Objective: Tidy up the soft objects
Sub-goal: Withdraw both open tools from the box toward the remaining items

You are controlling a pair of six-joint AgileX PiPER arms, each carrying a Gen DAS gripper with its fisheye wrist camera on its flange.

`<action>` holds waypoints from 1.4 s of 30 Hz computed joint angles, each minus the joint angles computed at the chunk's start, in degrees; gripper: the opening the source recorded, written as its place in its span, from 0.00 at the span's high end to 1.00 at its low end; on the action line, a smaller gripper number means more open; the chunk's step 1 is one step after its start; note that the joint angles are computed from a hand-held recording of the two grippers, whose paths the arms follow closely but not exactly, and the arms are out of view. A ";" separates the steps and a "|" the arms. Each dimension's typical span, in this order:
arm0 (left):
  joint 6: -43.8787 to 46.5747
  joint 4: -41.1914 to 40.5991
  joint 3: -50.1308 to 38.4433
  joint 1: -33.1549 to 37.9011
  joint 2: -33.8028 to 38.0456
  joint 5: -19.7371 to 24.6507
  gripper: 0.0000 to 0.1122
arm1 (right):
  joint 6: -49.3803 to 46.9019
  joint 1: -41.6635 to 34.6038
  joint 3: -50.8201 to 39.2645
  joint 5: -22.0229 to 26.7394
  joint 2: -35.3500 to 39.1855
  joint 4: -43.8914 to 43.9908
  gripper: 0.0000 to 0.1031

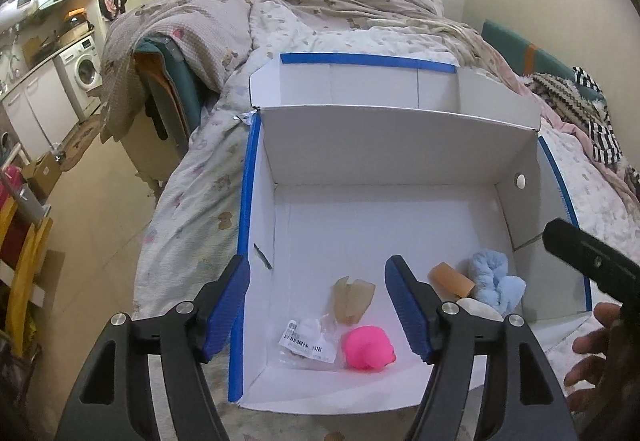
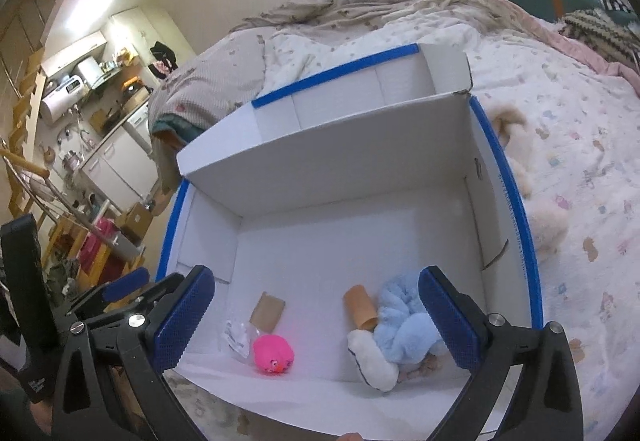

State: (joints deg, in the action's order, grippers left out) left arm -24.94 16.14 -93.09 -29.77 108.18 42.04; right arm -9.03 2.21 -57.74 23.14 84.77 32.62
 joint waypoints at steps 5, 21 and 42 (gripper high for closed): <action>0.77 -2.13 2.64 0.67 -2.70 -1.57 0.40 | 0.53 0.24 1.65 -2.50 -1.82 -0.22 0.00; -3.28 3.04 12.09 -0.41 -11.36 -3.60 0.38 | 13.77 1.37 8.55 -1.23 -12.17 -11.10 0.00; 2.05 -4.58 18.03 -1.71 -12.82 -3.01 0.38 | 17.65 -3.54 14.63 12.68 -21.06 -17.66 0.00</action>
